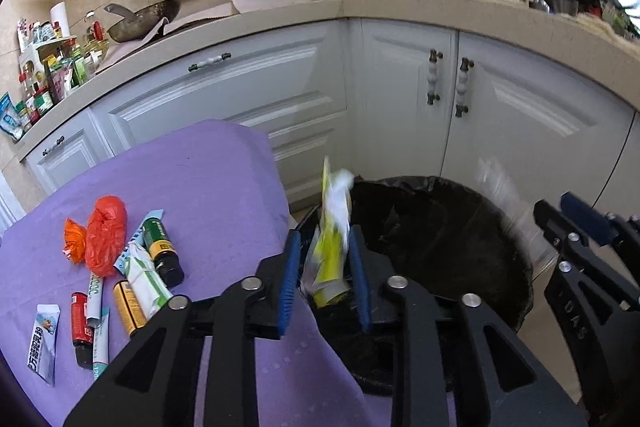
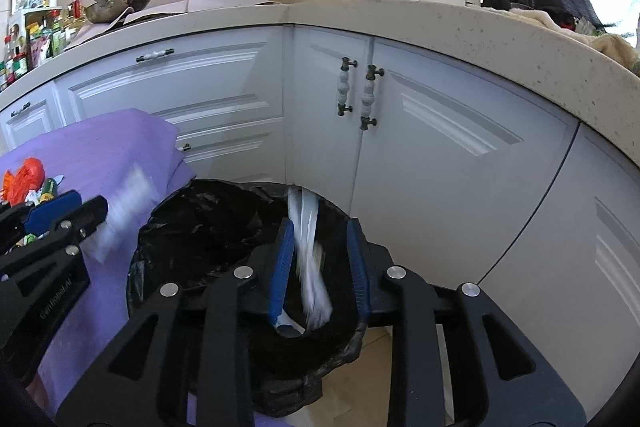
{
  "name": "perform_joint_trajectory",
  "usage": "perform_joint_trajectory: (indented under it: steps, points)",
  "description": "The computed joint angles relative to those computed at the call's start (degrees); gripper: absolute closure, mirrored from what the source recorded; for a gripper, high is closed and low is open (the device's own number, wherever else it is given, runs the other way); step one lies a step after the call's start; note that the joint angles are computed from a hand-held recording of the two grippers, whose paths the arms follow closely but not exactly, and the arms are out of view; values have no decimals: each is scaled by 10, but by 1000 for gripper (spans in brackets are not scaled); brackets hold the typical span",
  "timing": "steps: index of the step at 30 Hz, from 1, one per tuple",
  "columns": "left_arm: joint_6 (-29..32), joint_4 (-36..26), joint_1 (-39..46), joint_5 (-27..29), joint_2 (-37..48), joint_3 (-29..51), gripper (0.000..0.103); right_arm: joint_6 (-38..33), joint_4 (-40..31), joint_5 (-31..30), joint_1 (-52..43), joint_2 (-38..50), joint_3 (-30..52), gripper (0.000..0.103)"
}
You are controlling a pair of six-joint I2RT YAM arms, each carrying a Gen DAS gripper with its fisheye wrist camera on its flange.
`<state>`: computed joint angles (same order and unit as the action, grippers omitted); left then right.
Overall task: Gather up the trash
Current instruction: 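Open the left gripper over the bin to drop the wrapper, then grasp a white printed tube with the left gripper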
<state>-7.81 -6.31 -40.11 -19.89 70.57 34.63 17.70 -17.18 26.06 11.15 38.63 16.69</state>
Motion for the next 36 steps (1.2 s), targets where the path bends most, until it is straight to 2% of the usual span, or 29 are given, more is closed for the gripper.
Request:
perform_joint_trajectory:
  steps: [4, 9, 14, 20, 28, 32, 36]
  points:
    - [-10, -6, 4, 5, -1, 1, 64, -3, -5, -7, -9, -8, 0, 76]
    - [-12, -13, 7, -4, -13, -3, 60, 5, -16, -1, 6, -11, 7, 76]
    - [-10, -37, 24, -2, -51, -13, 58, 37, -37, 24, 61, -10, 23, 76]
    - [7, -87, 80, 14, -140, -39, 56, 88, -43, 73, 163, 34, 49, 76]
    - [77, -159, 243, 75, -272, -77, 55, 160, -35, 135, 307, 127, 94, 76]
    - [137, -183, 380, 144, -319, -89, 53, 184, -20, 152, 366, 192, 125, 75]
    - [191, -190, 516, 222, -330, -94, 51, 197, -5, 157, 413, 257, 160, 75]
